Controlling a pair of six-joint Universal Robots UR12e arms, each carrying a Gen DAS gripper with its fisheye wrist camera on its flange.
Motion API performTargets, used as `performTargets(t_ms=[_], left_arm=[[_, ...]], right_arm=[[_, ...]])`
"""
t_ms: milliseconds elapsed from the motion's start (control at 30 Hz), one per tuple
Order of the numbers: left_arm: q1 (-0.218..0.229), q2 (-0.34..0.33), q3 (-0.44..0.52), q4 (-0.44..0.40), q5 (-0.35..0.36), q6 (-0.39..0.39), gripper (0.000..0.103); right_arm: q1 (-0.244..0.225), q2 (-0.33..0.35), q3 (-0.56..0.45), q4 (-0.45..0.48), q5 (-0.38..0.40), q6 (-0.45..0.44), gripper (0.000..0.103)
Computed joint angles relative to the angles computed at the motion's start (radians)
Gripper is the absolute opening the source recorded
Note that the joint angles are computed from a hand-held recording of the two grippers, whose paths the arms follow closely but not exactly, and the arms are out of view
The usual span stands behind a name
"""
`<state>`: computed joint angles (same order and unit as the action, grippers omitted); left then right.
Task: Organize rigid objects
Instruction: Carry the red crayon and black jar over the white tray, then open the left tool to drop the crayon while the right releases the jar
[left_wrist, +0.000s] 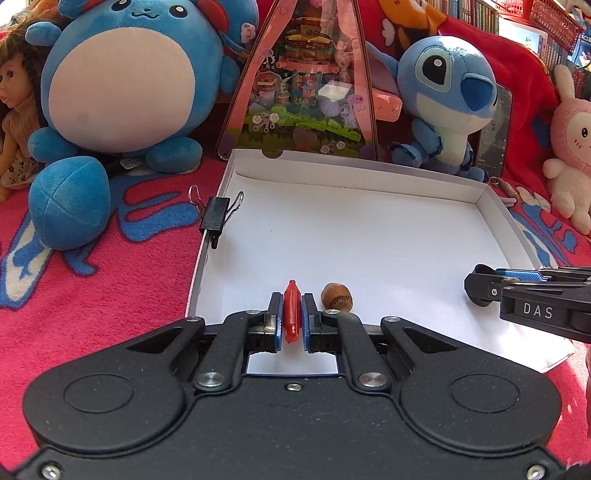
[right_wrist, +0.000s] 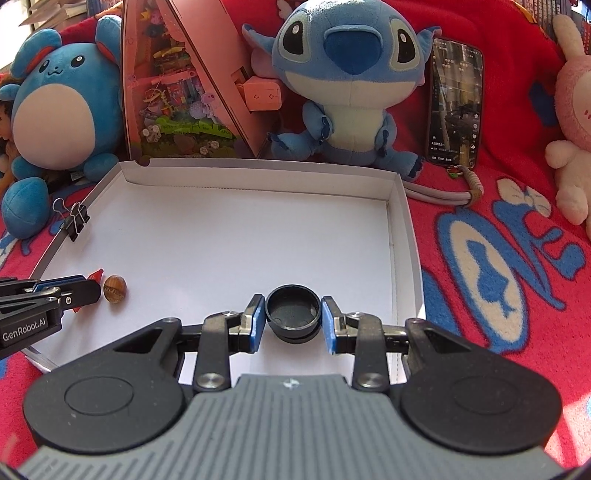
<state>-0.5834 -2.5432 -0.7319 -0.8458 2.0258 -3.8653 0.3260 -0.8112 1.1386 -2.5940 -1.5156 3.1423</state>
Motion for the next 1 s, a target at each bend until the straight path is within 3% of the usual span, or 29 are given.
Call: performTargets(t_ms=[100, 167, 433, 567, 633, 800, 833, 900, 1000], left_arm=[[0.0, -0.002, 0.001, 0.007, 0.003, 0.005, 0.01], [-0.001, -0.003, 0.001, 0.013, 0.006, 0.011, 0.01], [-0.003, -0.008, 0.004, 0.025, 0.013, 0.023, 0.01], [-0.001, -0.004, -0.006, 0.04, 0.005, 0.015, 0.012], [-0.001, -0.003, -0.009, 0.046, 0.005, 0.013, 0.012], [-0.002, -0.007, -0.005, 0.048, 0.014, 0.018, 0.012], [-0.003, -0.009, -0.002, 0.047, 0.017, 0.019, 0.013], [-0.004, -0.012, 0.003, 0.044, 0.022, 0.023, 0.013], [-0.006, -0.014, 0.007, 0.042, 0.029, 0.025, 0.013]], right_arm=[[0.001, 0.001, 0.0, -0.005, -0.005, 0.0, 0.038], [0.0, 0.001, 0.002, -0.015, 0.0, 0.008, 0.044], [0.0, 0.001, 0.008, -0.03, -0.001, 0.0, 0.044], [0.004, 0.0, 0.015, -0.051, -0.02, -0.001, 0.047], [0.006, -0.001, 0.017, -0.057, -0.028, -0.01, 0.053], [0.005, 0.003, 0.012, -0.038, -0.026, -0.014, 0.055], [0.006, 0.003, 0.014, -0.043, -0.027, -0.014, 0.055], [0.006, 0.003, 0.015, -0.046, -0.025, -0.013, 0.038], [0.007, 0.003, 0.019, -0.055, -0.03, -0.007, 0.037]])
